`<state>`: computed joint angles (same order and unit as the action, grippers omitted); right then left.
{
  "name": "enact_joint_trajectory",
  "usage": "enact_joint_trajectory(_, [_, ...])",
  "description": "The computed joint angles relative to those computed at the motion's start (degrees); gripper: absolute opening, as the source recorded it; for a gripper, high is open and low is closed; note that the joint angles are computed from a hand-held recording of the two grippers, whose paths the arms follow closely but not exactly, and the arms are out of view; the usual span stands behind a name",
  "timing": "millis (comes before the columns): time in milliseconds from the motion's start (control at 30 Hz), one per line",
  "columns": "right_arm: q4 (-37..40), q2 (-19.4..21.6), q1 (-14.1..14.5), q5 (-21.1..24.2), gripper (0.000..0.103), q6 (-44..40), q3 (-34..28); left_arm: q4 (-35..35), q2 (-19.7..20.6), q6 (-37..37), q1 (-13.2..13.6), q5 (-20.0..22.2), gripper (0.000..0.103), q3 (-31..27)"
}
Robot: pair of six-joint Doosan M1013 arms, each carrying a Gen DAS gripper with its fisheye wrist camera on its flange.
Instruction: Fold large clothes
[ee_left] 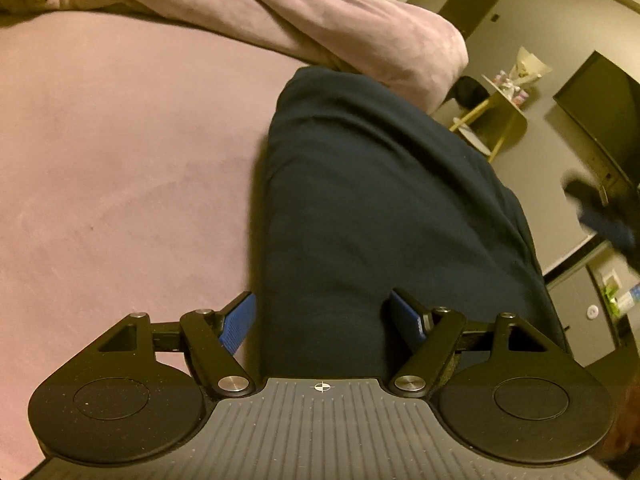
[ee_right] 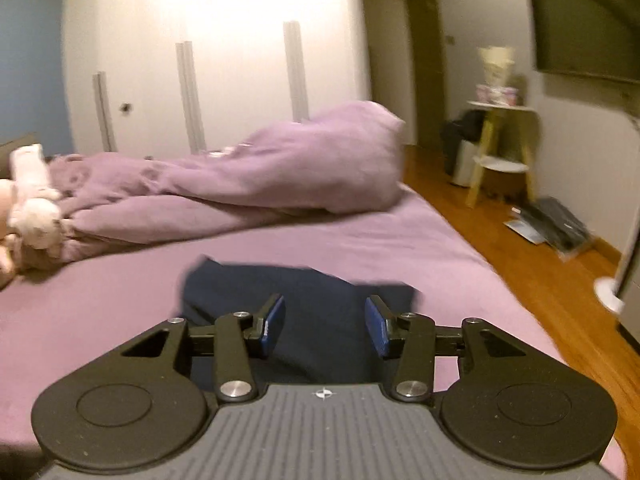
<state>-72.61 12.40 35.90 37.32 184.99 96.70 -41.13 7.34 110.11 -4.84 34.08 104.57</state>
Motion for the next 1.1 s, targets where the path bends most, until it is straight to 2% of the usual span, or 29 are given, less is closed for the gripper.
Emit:
enact_joint_trajectory(100, [0.9, 3.2, -0.9, -4.0, 0.043, -4.5, -3.7, -0.1, -0.2, 1.1, 0.2, 0.0, 0.079, 0.2])
enact_joint_trajectory(200, [2.7, 8.1, -2.2, -1.8, 0.04, -12.0, -7.5, 0.4, -0.1, -0.6, 0.8, 0.4, 0.081, -0.3])
enact_joint_trajectory(267, [7.6, 10.4, -3.4, -0.5, 0.037, -14.9, -8.7, 5.2, 0.3, -6.5, -0.1, -1.7, 0.079, -1.5])
enact_joint_trajectory(367, [5.2, 11.3, -4.7, 0.4, 0.038, -6.6, -6.9, 14.3, 2.0, -15.2, -2.9, -5.9, 0.08, -4.4])
enact_joint_trajectory(433, [2.8, 11.0, -5.5, -0.9, 0.039, -0.5, -5.2, 15.9, 4.0, -18.6, -4.4, -7.2, 0.083, -6.8])
enact_joint_trajectory(467, [1.9, 11.1, -5.8, -1.6, 0.04, 1.1, -4.9, 18.9, 5.4, -21.8, -5.5, -7.1, 0.083, -8.3])
enact_joint_trajectory(500, [1.7, 11.3, -6.0, -1.7, 0.04, 1.6, -4.8, 23.3, 6.4, -26.7, -6.5, -6.7, 0.086, -9.5])
enact_joint_trajectory(533, [1.1, 11.4, -6.1, -2.1, 0.041, 2.8, -4.4, 28.3, 7.0, -31.8, -7.6, -8.0, 0.093, -9.8])
enact_joint_trajectory(567, [-0.5, 11.4, -6.4, -2.8, 0.041, 5.2, -3.9, 33.1, 7.6, -35.3, -8.6, -9.2, 0.095, -9.8])
enact_joint_trajectory(667, [-5.1, 11.4, -6.9, -4.0, 0.042, 11.3, -2.2, 41.6, 8.5, -41.0, -9.8, -10.5, 0.098, -9.4])
enact_joint_trajectory(767, [-10.4, 11.6, -6.6, -4.4, 0.042, 16.9, -0.7, 37.3, 9.1, -39.0, -8.9, -14.0, 0.102, -7.5])
enact_joint_trajectory(833, [-13.5, 11.9, -6.7, -4.9, 0.042, 20.2, -0.2, 37.0, 9.5, -39.7, -8.8, -16.9, 0.103, -6.2])
enact_joint_trajectory(933, [-12.2, 12.0, -6.7, -4.8, 0.043, 18.3, -0.7, 34.3, 10.0, -38.2, -8.3, -15.4, 0.103, -6.9])
enact_joint_trajectory(1000, [-9.1, 11.7, -6.5, -4.5, 0.045, 14.6, -1.4, 39.7, 9.2, -41.4, -8.7, -13.5, 0.103, -7.4])
enact_joint_trajectory(1100, [-7.5, 10.7, -5.4, -2.9, 0.058, 10.8, -1.8, 41.6, 6.9, -40.6, -8.7, -12.0, 0.103, -6.7])
